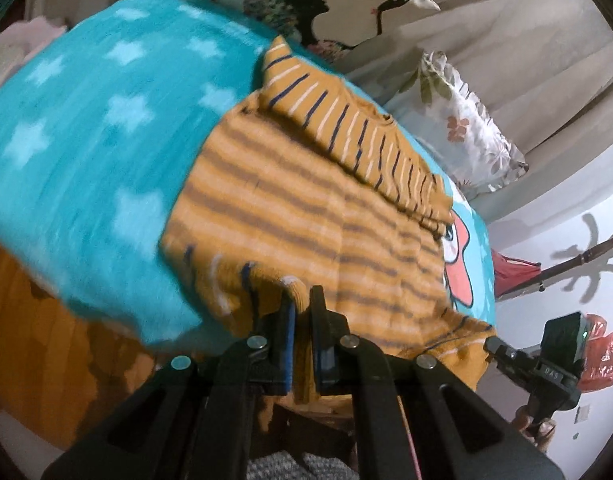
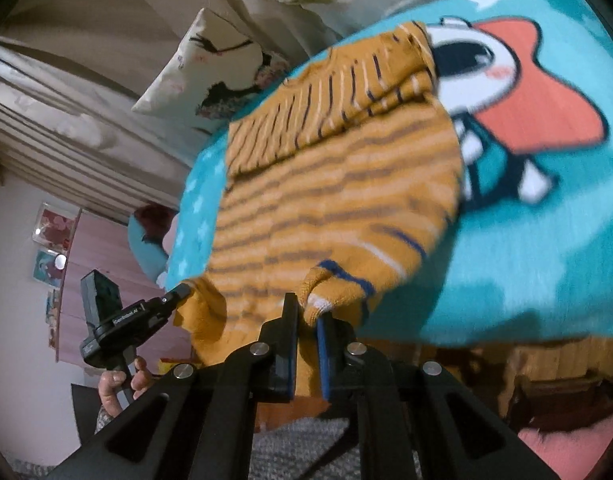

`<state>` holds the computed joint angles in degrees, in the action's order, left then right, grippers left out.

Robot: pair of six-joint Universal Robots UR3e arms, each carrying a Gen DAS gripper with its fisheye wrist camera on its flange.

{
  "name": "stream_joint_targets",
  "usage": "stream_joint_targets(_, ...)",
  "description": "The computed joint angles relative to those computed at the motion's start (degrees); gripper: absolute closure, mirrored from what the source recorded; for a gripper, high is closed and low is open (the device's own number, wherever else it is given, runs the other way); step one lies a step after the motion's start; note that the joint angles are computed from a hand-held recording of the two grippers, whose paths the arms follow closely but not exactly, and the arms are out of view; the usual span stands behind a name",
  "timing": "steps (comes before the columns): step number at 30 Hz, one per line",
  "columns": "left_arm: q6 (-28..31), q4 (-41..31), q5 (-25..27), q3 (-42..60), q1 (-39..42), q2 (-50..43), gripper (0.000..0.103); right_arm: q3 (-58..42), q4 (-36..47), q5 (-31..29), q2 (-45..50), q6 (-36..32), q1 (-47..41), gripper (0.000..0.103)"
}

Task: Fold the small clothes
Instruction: 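Lay the hem over the folded sleeves and open both grippers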

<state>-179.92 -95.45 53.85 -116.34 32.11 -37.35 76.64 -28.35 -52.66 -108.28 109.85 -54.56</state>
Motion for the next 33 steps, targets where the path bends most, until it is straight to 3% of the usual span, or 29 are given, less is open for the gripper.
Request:
stream_joint_targets(3,-8.59,21.19,4.34,0.18,-10.08,-15.15,0.097,-0.67,-15.13,4.3,5.49,14.88,10.67,0.094)
stream_joint_targets(5,-10.26,28.6,5.61,2.55,-12.9,-24.25,0.097,0.36,-30.24,4.81,10.02,27.59,18.01,0.094)
stream_joint_targets(8,-10.57,34.34,6.96,7.6,-14.11,-36.1,0.097,-0.26,-46.83,1.84,17.95,41.64,25.62,0.092)
stream_joint_targets(10,-9.91,35.06,6.98,10.95,-13.32,-41.37,0.095,-3.37,-55.74,-3.51,24.75,49.73,30.53,0.092)
stream_joint_targets(12,-7.64,33.89,4.98,12.58,-11.49,-43.02,0.084,-7.04,-56.87,-5.74,29.17,53.02,31.96,0.091)
stream_joint_targets(14,-4.29,32.35,4.0,14.15,-10.4,-44.11,0.071,-9.05,-55.38,-4.11,30.88,53.13,30.99,0.086)
stream_joint_targets(15,-3.32,32.2,4.99,14.86,-10.62,-44.71,0.059,-10.07,-54.53,-3.58,31.2,52.55,30.55,0.082)
stream_joint_targets(16,-2.0,32.02,6.68,15.86,-11.05,-45.62,0.053,-10.67,-54.27,-3.82,30.98,51.75,30.34,0.072)
stream_joint_targets(17,-0.93,31.74,7.02,16.11,-10.89,-45.94,0.053,-10.67,-54.97,-5.0,30.15,51.17,30.36,0.062)
stream_joint_targets(21,3.46,30.0,5.24,17.21,-9.63,-48.8,0.051,-10.86,-55.96,-7.81,27.03,47.79,30.11,0.054)
stream_joint_targets(25,6.63,28.73,4.75,19.78,-11.04,-53.03,0.046,-12.09,-55.09,-9.77,26.36,41.87,32.29,0.037)
stream_joint_targets(33,11.05,27.1,7.73,28.83,-17.97,-62.65,0.042,-9.95,-71.03,-18.56,33.02,45.96,43.2,0.037)
